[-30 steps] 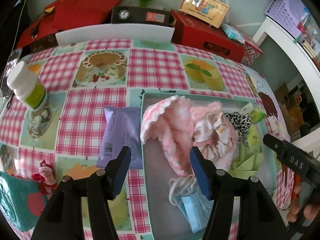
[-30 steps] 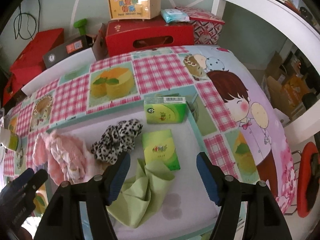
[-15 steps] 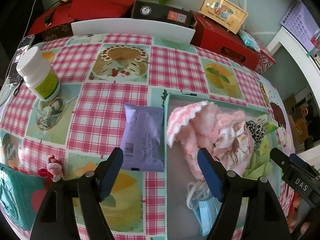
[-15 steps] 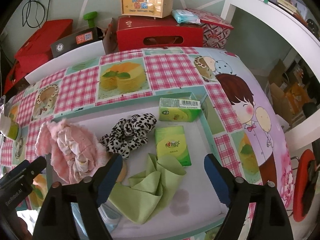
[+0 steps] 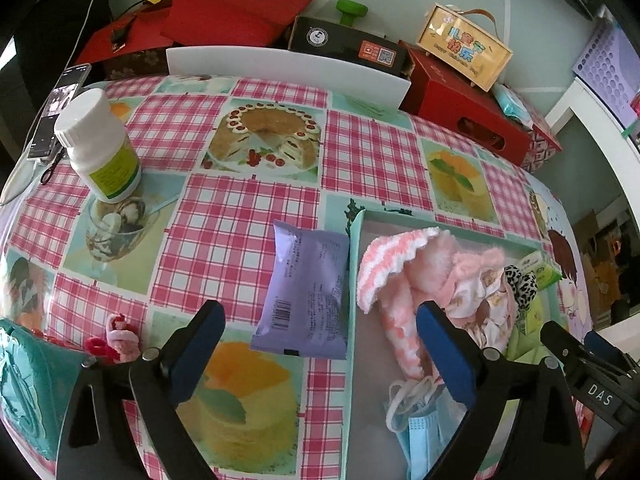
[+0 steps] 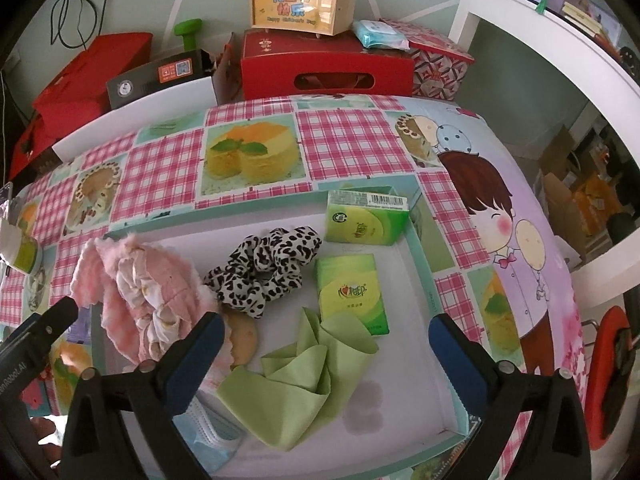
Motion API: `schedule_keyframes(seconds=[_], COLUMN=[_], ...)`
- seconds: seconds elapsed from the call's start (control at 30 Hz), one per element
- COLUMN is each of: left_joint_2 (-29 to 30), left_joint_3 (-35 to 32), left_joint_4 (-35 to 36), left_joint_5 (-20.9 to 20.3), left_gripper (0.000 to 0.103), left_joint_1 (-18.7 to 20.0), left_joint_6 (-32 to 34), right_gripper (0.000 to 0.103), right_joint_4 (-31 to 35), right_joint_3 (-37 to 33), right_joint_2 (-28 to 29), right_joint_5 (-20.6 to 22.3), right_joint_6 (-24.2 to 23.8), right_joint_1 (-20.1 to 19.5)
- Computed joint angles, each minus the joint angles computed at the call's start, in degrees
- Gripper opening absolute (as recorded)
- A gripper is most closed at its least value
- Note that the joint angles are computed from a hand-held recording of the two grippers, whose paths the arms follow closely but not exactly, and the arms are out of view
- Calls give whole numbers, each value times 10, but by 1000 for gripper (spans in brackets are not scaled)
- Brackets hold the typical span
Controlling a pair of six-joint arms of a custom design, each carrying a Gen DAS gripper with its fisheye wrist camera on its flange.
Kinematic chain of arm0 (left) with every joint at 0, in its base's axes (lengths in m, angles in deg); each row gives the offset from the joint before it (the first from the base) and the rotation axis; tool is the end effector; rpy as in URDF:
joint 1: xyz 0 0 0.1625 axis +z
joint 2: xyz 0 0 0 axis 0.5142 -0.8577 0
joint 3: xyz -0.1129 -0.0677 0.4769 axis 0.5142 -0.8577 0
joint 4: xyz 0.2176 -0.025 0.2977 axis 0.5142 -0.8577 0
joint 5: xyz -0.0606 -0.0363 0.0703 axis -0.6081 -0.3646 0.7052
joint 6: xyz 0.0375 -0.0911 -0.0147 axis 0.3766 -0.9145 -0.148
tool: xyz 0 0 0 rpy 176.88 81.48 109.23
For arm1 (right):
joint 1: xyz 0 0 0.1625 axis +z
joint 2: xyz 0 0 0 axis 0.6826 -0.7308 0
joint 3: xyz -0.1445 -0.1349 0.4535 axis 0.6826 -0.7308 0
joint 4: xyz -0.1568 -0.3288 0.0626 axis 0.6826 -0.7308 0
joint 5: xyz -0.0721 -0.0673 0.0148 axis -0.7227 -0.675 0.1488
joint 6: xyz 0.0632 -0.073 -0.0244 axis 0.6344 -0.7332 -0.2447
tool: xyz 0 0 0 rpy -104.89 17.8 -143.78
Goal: Organize soft objects
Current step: 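Withdraw both open tools from the tray toward the remaining items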
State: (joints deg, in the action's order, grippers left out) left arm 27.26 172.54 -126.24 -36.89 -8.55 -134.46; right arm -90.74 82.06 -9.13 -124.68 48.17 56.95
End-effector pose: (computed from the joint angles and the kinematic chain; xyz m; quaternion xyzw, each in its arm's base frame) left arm -0.3399 -0.3550 0.0734 -0.0791 0.9080 -0.2843 0.2975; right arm 0.1267 -0.3848 0.3216 0.0965 -0.8857 0.1911 0.4119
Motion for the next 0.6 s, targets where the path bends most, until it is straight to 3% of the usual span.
schedule_keyframes(seconds=[0.4, 0.6], left_joint_2=[-40, -94], left_joint_3=[41, 43], left_joint_4=[-46, 55], left_joint_5=[40, 31], left_gripper=[97, 96], left_joint_1=[-15, -14], left_joint_6=[6, -47], right_gripper=[103, 103], right_joint_4=[-13, -18], right_joint_3=[1, 3], right_joint_2=[2, 1], right_joint_5=[3, 38], right_joint_6=[-4, -9], right_joint_1=[12, 26])
